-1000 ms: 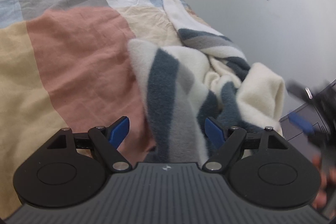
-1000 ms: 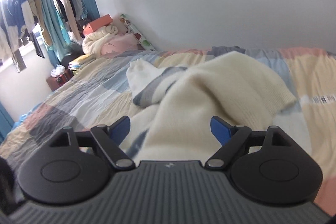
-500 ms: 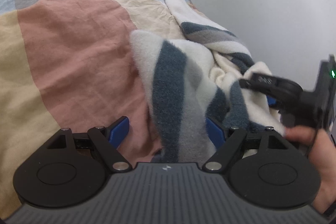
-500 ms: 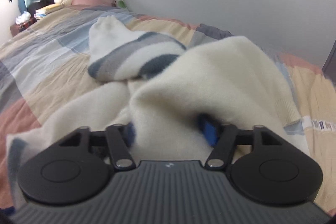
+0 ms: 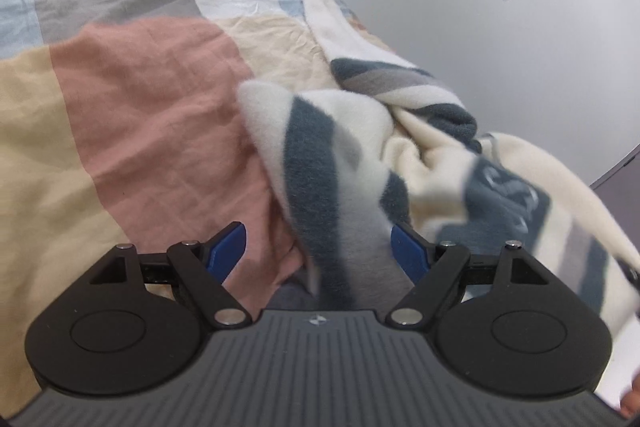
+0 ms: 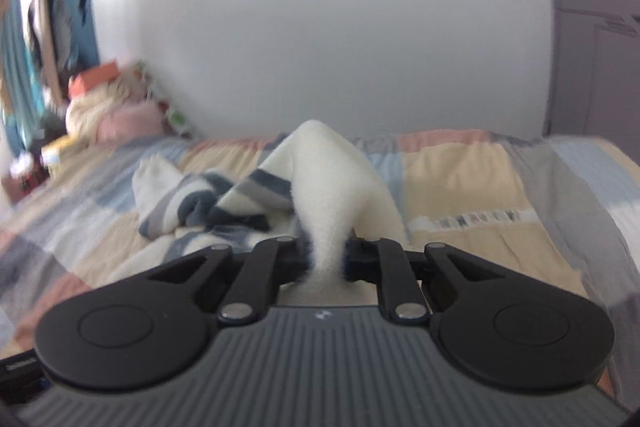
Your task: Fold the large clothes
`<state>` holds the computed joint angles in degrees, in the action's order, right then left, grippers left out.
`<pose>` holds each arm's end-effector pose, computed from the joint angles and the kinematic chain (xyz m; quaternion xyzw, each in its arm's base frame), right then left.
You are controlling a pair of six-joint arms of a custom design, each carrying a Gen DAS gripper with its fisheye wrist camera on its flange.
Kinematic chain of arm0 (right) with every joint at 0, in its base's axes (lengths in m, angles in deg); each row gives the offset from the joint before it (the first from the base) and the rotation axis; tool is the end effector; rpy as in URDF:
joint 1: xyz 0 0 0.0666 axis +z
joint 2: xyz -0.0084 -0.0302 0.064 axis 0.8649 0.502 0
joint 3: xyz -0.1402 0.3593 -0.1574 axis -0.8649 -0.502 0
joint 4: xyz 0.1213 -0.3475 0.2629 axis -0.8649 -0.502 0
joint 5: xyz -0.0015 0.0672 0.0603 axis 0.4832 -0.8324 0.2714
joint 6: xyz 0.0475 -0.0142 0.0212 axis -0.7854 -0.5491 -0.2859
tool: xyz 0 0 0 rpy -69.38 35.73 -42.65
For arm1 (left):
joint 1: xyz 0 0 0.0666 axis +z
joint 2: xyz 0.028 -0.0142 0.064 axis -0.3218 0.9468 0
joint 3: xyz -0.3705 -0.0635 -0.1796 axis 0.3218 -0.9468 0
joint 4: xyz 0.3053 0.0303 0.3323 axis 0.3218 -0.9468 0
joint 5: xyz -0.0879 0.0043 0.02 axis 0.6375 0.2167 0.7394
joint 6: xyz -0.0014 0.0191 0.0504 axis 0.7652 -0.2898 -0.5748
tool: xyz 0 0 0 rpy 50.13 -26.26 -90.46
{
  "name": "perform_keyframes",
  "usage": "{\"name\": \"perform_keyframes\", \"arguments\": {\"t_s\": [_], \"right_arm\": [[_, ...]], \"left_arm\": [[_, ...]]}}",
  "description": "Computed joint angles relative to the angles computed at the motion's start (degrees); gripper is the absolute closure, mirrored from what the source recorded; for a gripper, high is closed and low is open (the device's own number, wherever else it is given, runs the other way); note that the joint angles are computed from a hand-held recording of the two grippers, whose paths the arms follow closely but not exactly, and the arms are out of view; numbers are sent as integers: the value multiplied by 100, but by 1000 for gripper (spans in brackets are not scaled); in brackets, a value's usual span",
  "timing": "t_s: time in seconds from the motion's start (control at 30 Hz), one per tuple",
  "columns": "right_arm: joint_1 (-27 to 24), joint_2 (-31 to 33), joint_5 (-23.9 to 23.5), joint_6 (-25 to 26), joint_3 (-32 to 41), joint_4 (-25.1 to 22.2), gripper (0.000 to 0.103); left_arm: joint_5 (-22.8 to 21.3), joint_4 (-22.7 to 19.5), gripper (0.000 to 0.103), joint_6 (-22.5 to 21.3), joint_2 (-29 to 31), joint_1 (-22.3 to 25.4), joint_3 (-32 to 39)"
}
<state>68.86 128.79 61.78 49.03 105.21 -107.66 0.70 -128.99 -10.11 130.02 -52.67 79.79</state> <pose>0.6634 0.1114 0.5755 -0.0804 0.8396 0.1446 0.5175 0.5475 -0.3467 0.4438 -0.3933 0.7941 -0.1725 0.4302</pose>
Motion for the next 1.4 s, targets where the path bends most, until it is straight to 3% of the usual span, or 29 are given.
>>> {"name": "perform_keyframes", "arguments": {"t_s": [0.3, 0.5, 0.57, 0.67, 0.7, 0.77, 0.8, 0.83, 1.0, 1.23, 1.4], "right_arm": [[-584, -1638, -15, -435, -2082, 838, 89], [-993, -1828, 175, -792, -2483, -47, 88], [-1057, -1730, 83, -919, -2356, -360, 82], [-1045, -1759, 196, -933, -2343, -395, 76], [-1067, -1778, 206, -939, -2356, -408, 64], [-1118, -1796, 200, -987, -2365, -415, 24], [-1146, -1828, 172, -1013, -2383, -388, 19], [-1163, -1859, 182, -1007, -2397, -354, 21], [-1074, -1766, 127, -578, -2128, -385, 20], [-390, -999, -11, 532, -1091, -852, 17], [12, -296, -1047, 1135, -305, -1089, 17]], "left_arm": [[-343, -233, 20, -142, -128, -281, 104], [-146, -171, 20, -343, -63, -507, 208], [-85, -272, 20, -316, -1, -560, 277], [102, -270, 20, -279, 71, -562, 315], [122, -290, 20, -265, 91, -567, 333], [166, -289, 20, -239, 116, -555, 344], [178, -289, 20, -215, 120, -546, 343], [190, -286, 20, -195, 119, -532, 339], [183, -208, 20, -146, 70, -492, 288], [142, -137, 20, -99, -1, -372, 214], [220, -170, 20, -63, 43, -273, 252]]}}
